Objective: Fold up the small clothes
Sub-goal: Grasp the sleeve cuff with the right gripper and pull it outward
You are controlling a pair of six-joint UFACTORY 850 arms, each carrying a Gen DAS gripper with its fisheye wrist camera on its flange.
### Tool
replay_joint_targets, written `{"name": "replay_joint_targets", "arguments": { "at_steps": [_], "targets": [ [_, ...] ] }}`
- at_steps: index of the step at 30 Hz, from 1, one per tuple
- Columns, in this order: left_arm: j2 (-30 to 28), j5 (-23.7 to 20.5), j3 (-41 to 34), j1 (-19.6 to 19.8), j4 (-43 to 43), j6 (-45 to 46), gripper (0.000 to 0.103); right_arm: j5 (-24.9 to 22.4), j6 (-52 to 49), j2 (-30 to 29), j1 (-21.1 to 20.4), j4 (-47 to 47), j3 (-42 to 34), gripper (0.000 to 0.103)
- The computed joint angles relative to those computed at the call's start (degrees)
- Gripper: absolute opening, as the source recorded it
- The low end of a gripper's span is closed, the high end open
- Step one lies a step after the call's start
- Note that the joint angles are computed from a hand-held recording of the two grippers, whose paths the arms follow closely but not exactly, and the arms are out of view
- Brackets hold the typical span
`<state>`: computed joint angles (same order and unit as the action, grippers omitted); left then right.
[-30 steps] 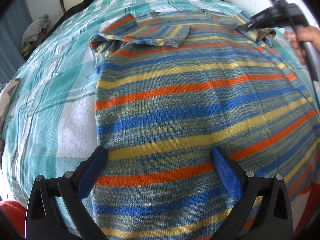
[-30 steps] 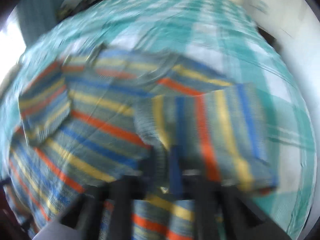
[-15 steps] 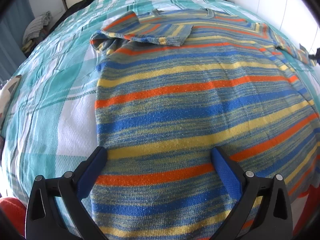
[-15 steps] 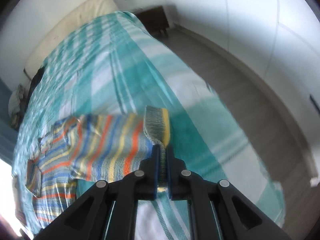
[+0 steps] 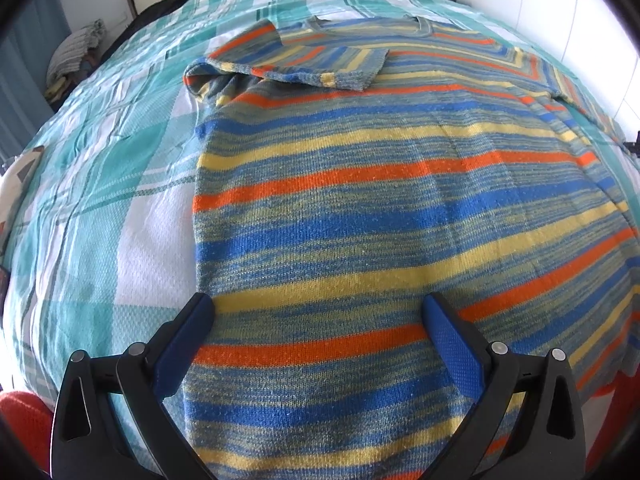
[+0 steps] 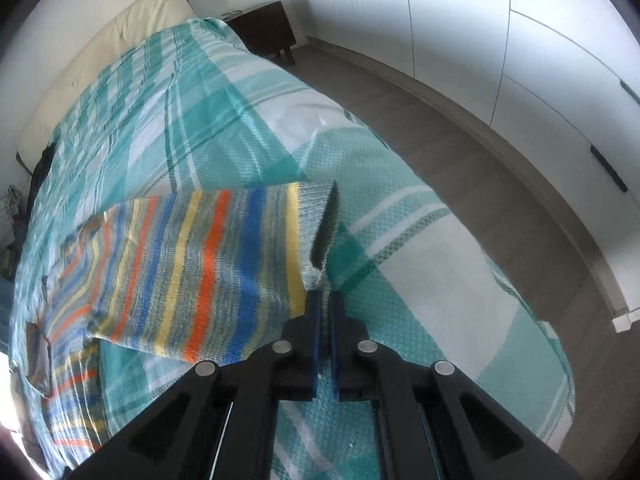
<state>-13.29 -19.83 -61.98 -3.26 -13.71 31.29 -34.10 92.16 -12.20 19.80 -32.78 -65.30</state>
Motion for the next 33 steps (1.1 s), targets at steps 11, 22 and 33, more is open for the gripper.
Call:
{"name": "replay_joint_targets", "arguments": {
  "at_steps": [11,22,33],
  "targets": [
    [0.2,0.8,0.5,-0.2,0.5,-0.6,0.102,24.2,-13.9,3.8,-6.9,20.6,7.2,0.036],
    [0.4,0.6,0.7,0.0,-0.9,1.1,0.102,-4.0,-4.4,-3.7,-2.2,-1.1,-3.8,0.0],
    [2.7,-6.0,-6.2,1.5,-2.6,8.1,0.101,-4.2,-0.9,2.1,0.4,-7.0,-0.2,0.077]
  ]
}}
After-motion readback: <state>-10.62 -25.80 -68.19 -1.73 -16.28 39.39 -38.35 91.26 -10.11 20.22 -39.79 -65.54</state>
